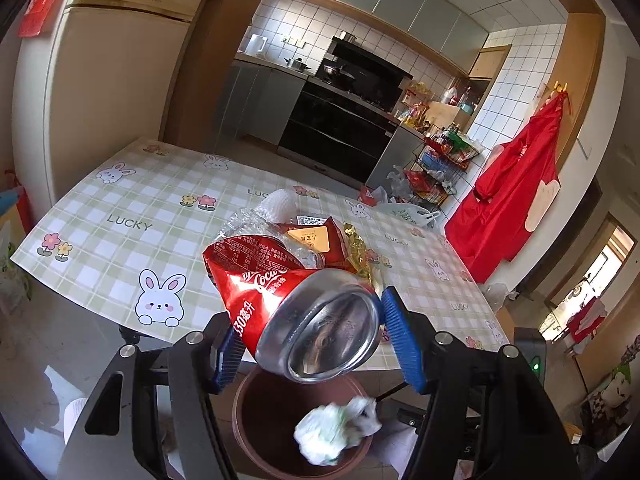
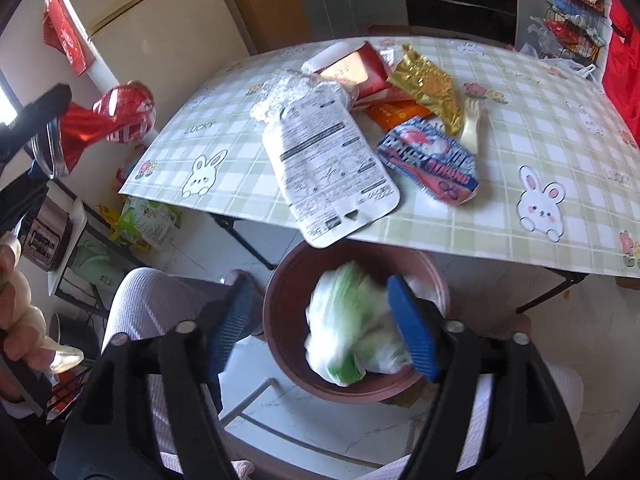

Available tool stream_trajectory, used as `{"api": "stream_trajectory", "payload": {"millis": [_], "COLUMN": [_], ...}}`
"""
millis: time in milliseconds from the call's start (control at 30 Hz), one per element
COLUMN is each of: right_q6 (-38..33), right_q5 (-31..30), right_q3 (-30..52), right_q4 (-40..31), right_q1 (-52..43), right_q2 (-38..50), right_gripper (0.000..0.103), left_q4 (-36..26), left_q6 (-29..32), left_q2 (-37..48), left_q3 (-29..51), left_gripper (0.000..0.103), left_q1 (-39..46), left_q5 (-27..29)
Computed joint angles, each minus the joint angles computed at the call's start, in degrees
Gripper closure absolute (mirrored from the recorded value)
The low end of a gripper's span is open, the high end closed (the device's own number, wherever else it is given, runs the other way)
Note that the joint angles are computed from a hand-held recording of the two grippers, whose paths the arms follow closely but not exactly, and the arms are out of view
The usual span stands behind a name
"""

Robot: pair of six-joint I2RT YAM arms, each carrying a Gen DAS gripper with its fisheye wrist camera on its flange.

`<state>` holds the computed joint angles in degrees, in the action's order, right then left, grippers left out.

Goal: Collect trash
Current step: 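Carry the white bag over the bin and open the right gripper, then drop the red can into the bin by opening the left gripper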

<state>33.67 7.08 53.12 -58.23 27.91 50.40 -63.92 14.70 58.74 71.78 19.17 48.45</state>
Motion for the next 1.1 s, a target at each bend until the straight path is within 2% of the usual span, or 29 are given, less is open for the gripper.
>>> {"api": "stream_trajectory", "payload": {"millis": [100, 200, 267, 467, 667, 733, 767, 800, 933, 1100], "right_q6": [-4.2, -7.1, -9.1, -13.2, -17.4, -18.4, -18.8, -18.9, -19.5, -19.4], "right_q5": [2.5, 9.2, 9.6, 8.2, 1.5, -1.3, -2.5, -3.0, -3.3, -2.0], "right_q3": [3.4, 8.6, 10.8, 14.7, 13.7, 13.2, 13.0, 12.8, 13.1, 14.2], "right_q4": [-1.1, -4.2, -5.0, -6.8, -6.2, -6.2, -6.3, -6.4, -6.5, -7.1], "right_q1": [-1.2, -1.5, -4.4, -12.5, -23.2, -26.5, -27.9, -28.4, -29.3, -28.6], "right_q2": [-1.1, -1.4, -2.4, -5.4, -8.0, -8.5, -8.6, -8.7, -8.7, -8.7], "right_gripper": [0.006, 0.006, 0.006, 0.006, 0.006, 0.006, 0.006, 0.006, 0.006, 0.006], "left_q4": [-1.7, -5.7, -7.5, -8.7, -7.6, -6.1, -5.3, -4.8, -2.6, 1.7], "left_q6": [1.1, 2.7, 3.7, 2.8, 0.8, -0.7, -1.6, -2.7, -4.9, -7.1], "left_q2": [0.3, 2.3, 2.7, 2.8, 3.4, 3.9, 4.2, 4.5, 5.5, 3.3], "left_q3": [0.4, 1.3, 1.1, -1.5, -5.5, -6.5, -6.6, -6.3, -4.9, -2.8], "left_gripper": [0.041, 0.041, 0.041, 0.041, 0.04, 0.034, 0.023, 0.017, 0.013, 0.006], "left_q1": [-1.3, -3.4, -5.6, -14.3, -19.8, -21.3, -21.9, -22.6, -24.8, -22.3], "left_q5": [-0.4, -0.5, -1.3, -5.7, -9.7, -10.4, -10.6, -10.7, -12.6, -15.9]}}
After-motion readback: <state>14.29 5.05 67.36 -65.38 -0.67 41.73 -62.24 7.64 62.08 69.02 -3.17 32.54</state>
